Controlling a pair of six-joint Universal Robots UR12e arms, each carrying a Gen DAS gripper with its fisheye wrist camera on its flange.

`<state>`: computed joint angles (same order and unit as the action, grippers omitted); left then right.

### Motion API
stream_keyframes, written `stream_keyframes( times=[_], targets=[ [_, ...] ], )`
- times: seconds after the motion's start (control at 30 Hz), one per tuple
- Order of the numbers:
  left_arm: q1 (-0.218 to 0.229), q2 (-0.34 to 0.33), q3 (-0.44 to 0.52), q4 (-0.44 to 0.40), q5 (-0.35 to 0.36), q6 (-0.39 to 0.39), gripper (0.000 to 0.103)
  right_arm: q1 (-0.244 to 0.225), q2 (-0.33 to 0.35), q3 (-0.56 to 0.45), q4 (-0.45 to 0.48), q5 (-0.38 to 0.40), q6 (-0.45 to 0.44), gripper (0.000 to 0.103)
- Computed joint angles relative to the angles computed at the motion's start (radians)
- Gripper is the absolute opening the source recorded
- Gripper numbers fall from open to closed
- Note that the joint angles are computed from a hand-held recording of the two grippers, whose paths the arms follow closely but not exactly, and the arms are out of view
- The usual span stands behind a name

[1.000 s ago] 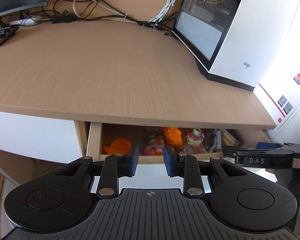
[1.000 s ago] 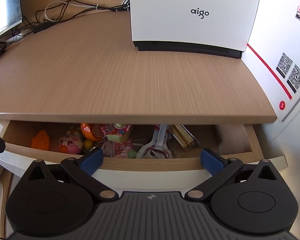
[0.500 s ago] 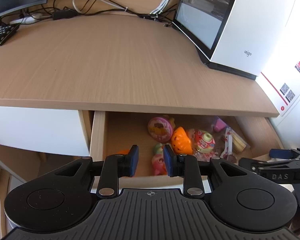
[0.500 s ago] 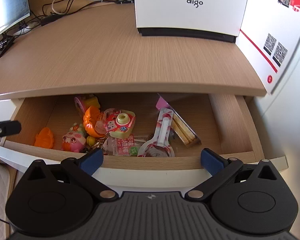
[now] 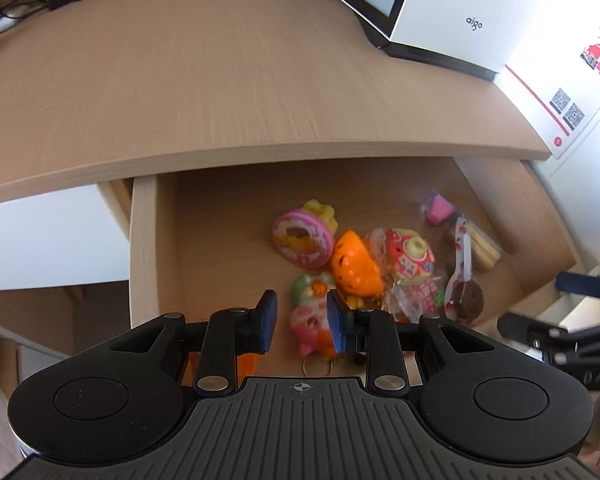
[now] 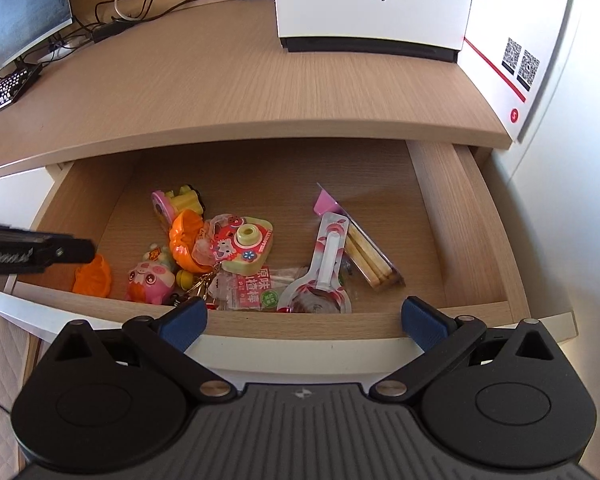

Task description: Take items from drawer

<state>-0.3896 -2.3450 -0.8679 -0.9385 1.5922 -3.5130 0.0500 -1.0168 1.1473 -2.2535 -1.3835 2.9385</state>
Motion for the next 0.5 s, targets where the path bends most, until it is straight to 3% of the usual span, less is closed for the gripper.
stream_keyframes(
  times=[0.17, 0.33, 0.43, 0.5],
  targets=[
    [0.007, -0.029, 0.052, -0.034, 0.018, 0.038, 0.030, -0.009, -0.013, 0.015, 0.013, 0.024, -0.008, 0.103],
    [0.006, -0.093, 0.163, -0.127, 0.011, -0.018, 0.030, -0.022, -0.029, 0.048, -0.016, 0.063, -0.035, 0.103],
    [0.014, -0.109, 0.199, -0.185, -0.052, 0.052, 0.033, -0.029, -0.028, 0.038, 0.012, 0.088, -0.067, 0.103],
    [0.018, -0.101, 0.198, -0.218, -0.047, 0.103, 0.032, -0.032, -0.021, 0.017, 0.055, 0.097, -0.095, 0.103]
  ],
)
